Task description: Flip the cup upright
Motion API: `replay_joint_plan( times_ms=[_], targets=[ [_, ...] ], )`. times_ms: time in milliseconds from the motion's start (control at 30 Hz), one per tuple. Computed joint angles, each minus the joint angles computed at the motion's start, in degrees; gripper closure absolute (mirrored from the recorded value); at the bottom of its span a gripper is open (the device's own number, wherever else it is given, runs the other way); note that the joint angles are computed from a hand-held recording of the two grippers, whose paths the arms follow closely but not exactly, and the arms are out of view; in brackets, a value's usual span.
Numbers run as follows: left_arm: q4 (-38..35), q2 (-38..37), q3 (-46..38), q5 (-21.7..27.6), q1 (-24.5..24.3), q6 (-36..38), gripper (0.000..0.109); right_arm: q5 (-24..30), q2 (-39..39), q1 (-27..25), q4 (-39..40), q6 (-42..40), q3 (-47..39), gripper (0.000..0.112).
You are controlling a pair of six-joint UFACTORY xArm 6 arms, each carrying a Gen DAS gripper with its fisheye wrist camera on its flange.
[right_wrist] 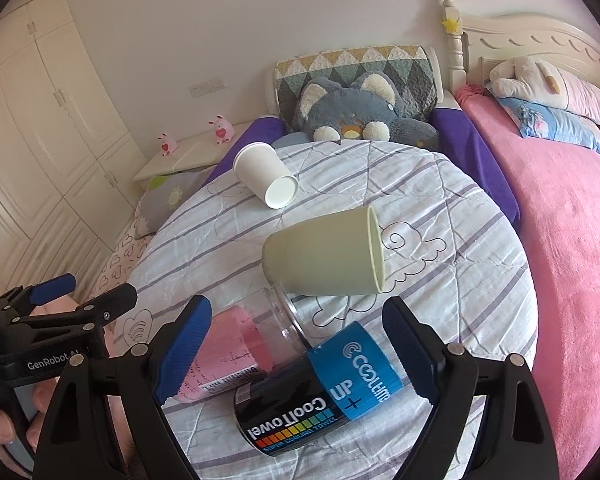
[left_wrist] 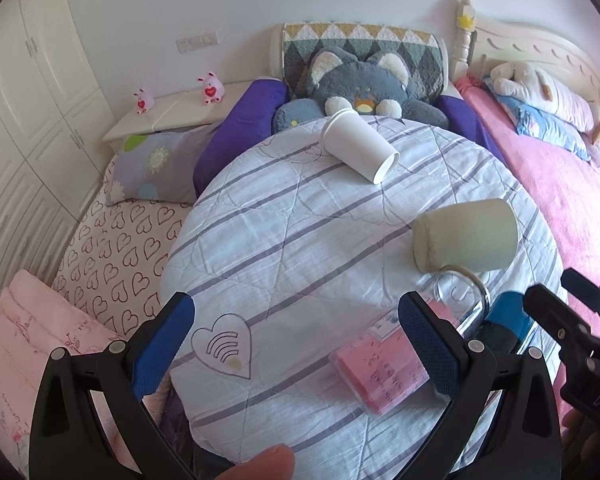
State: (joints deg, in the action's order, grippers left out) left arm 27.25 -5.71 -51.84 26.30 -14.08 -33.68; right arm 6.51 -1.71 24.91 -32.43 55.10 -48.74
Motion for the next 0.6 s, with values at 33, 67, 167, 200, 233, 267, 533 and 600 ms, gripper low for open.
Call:
replay_joint_plan(
  times_ms=[33,67,167,200,233,267,533,600],
  targets=[
    [-0.78,0.43,-0.6,0.05,0.0,0.35,0.006,0.16,-0.11,-0.28,-0.14,0.09,0.05,0.024],
    [-1.78,1.37,-1.75,-0.03,0.0,0.81,0.006,0.05,-0.2,-0.69,-0.03,0.01,0.17,0.024],
    [-3.5,5.46,-7.41,1.6,-0.32,1.39,0.006,0.25,-0.17,-1.87,0.23,-0.63,-0.09,0.024],
    [-4.39,6.81,-9.23,2.26,-0.45,1.99,0.006,0.36,0.03,-2.23,0.31,-0.9,-0.41,0.024],
    [-5.19,8.52,-11.6,3.2,-0.6,2.47,0.006,0.44,0.3,-2.57,0.42,-1.07,-0.85,0.024],
    [-6.43,10.61,-14.44,4.14,-0.74,3.31,0.006,0.38,0.76,-3.05,1.25,-1.91,-1.45,0.024],
    [-10.59,28.71,-37.6,12.94,-1.1,3.63,0.006,3.1,8.49,-3.91,16.18,-19.1,-10.91,0.024],
    [-10.25,32.7,-42.56,14.99,-1.33,3.78,0.006,4.6,11.99,-4.05,20.34,-24.58,-15.44,0.024]
  ],
)
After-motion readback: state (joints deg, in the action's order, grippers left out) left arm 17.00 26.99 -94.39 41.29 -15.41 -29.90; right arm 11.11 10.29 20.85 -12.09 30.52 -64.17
